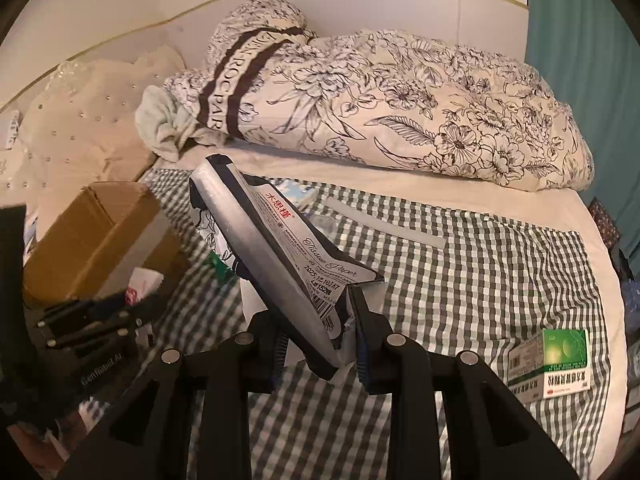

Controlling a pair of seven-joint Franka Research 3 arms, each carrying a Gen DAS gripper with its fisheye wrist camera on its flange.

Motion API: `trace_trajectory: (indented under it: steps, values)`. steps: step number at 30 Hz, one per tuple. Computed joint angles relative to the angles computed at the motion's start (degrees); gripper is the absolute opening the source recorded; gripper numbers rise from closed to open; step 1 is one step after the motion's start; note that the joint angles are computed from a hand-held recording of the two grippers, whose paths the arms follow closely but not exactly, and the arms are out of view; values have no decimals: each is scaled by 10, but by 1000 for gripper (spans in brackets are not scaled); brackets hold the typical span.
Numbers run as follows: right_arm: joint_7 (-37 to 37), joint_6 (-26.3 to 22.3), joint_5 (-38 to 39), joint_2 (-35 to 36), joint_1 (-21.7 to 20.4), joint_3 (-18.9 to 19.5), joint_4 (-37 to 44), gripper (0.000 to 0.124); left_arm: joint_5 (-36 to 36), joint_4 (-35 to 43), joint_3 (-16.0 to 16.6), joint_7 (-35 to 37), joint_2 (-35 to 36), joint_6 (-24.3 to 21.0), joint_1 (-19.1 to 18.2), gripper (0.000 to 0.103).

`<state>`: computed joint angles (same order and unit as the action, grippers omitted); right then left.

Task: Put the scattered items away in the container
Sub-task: 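Lift the sachet and tissue packet and carry them over to the cardboard box, then open the left tool to drop the sachet while the right tool drops the tissue packet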

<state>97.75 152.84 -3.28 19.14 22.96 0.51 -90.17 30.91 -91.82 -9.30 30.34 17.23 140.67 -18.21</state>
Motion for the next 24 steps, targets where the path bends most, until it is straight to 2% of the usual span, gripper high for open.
trace_trajectory:
  steps: [6,11,17,24]
  values:
    - [13,6,-23,-19,21,4,-14,27,30,-83,1,-35,-88,22,15,29]
    - [8,5,-27,-12,40,19,7,27,43,-149,-2,-58,-152,21,47,29]
    - [-6,-8,-32,21,75,30,62,27,39,-227,-5,-73,-218,32,90,29]
    - [-28,-44,-24,96,115,35,176,27,14,-285,-2,-62,-251,54,128,29]
